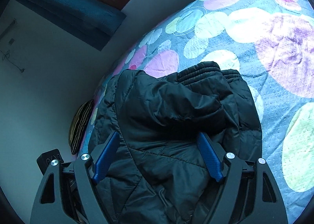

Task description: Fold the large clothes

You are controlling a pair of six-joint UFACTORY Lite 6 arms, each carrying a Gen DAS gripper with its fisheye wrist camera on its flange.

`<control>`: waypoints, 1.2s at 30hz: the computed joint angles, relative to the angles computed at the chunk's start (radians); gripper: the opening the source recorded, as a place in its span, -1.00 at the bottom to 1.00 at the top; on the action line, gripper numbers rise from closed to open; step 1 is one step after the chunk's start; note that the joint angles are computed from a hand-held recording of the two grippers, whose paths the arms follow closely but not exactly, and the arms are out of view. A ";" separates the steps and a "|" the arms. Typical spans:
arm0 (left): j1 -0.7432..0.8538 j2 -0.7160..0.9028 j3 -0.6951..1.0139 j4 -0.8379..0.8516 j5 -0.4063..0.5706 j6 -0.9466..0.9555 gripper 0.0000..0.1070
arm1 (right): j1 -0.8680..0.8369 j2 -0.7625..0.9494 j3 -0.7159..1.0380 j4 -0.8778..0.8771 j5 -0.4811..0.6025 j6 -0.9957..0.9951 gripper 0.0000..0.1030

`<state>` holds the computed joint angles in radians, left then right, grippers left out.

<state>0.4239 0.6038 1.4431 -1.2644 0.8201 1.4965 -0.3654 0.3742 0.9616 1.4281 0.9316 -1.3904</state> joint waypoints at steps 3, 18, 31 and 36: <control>0.011 -0.056 -0.054 -0.002 0.001 0.001 0.88 | -0.023 0.026 -0.002 0.010 0.012 -0.036 0.52; -0.023 -0.186 -0.225 -0.093 -0.081 0.163 0.88 | -0.205 -0.511 -0.420 -0.072 0.168 -0.086 0.54; -0.034 -0.190 -0.256 -0.162 -0.109 0.257 0.88 | -0.340 -0.274 -0.460 -0.140 0.232 -0.273 0.53; -0.025 -0.192 -0.267 -0.194 -0.101 0.281 0.88 | -0.370 -0.321 -0.491 -0.134 0.238 -0.286 0.55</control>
<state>0.3985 0.4114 1.1760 -1.4583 0.7195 1.7772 -0.7355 0.0528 0.4707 1.2940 1.1696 -1.6764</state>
